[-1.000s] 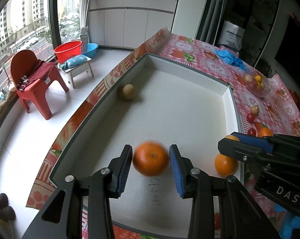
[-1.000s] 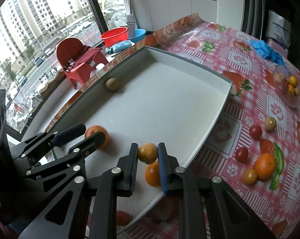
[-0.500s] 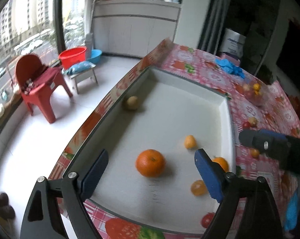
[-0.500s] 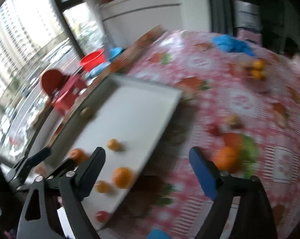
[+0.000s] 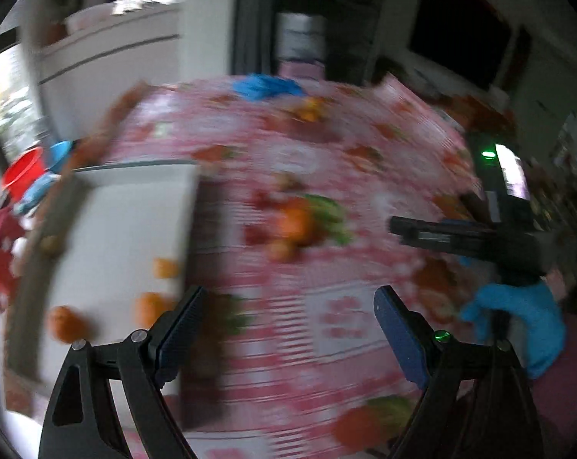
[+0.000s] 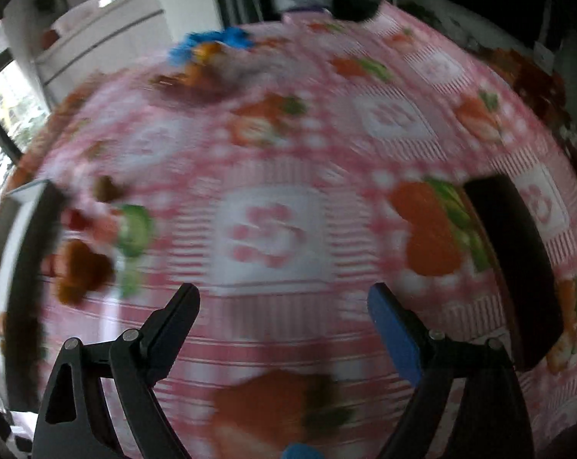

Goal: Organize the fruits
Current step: 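Move both open tools back toward the fruit pile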

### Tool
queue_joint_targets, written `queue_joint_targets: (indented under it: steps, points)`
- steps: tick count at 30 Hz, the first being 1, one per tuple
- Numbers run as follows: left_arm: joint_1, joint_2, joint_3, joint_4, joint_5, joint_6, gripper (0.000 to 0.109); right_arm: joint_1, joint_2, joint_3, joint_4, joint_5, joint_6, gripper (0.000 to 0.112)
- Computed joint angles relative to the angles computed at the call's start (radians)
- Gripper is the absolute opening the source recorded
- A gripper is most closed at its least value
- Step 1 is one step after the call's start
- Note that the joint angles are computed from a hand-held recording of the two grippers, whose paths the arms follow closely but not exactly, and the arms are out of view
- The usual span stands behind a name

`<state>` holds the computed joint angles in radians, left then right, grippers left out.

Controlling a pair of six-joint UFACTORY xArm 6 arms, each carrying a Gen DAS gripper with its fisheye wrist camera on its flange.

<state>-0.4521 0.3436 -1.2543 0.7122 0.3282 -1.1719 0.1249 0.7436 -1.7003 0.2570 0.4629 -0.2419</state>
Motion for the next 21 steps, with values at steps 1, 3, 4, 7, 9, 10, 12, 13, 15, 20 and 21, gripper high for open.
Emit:
queue_joint_targets:
  steps: [1,3,4,7,9,10,12,13,15,20,21]
  points:
    - [-0.018,0.049,-0.059,-0.047,0.013,0.048,0.089,-0.006,0.0,0.013,-0.003,-0.039,-0.014,0.096]
    - [-0.044,0.143,-0.175,-0.096,0.053,0.096,0.089,-0.015,0.015,-0.003,0.008,-0.054,-0.056,0.103]
    - [-0.056,0.198,-0.245,-0.127,0.082,0.122,0.089,-0.019,0.027,-0.019,0.045,-0.05,-0.097,0.103]
    - [-0.076,0.33,-0.415,-0.202,0.153,0.163,0.089,-0.027,0.061,-0.046,0.017,-0.086,-0.101,0.103]
    - [-0.083,0.391,-0.495,-0.204,0.18,0.15,0.089,-0.034,0.066,-0.046,0.065,-0.107,-0.164,0.103]
    - [-0.086,0.413,-0.529,-0.188,0.209,0.137,0.089,-0.036,0.072,-0.053,0.089,-0.109,-0.189,0.103]
    - [-0.088,0.422,-0.551,-0.131,0.241,0.087,0.089,-0.034,0.073,-0.048,0.084,-0.128,-0.187,0.103]
    - [-0.083,0.414,-0.539,-0.085,0.242,0.041,0.089,-0.033,0.074,-0.046,0.059,-0.134,-0.166,0.103]
    - [-0.071,0.392,-0.519,-0.042,0.256,-0.004,0.089,-0.031,0.081,-0.056,0.045,-0.134,-0.153,0.103]
    - [-0.015,0.369,-0.532,-0.033,0.328,-0.005,0.089,-0.032,0.082,-0.058,0.046,-0.132,-0.154,0.103]
    - [-0.002,0.374,-0.541,-0.047,0.329,0.003,0.089,-0.032,0.082,-0.058,0.045,-0.133,-0.153,0.103]
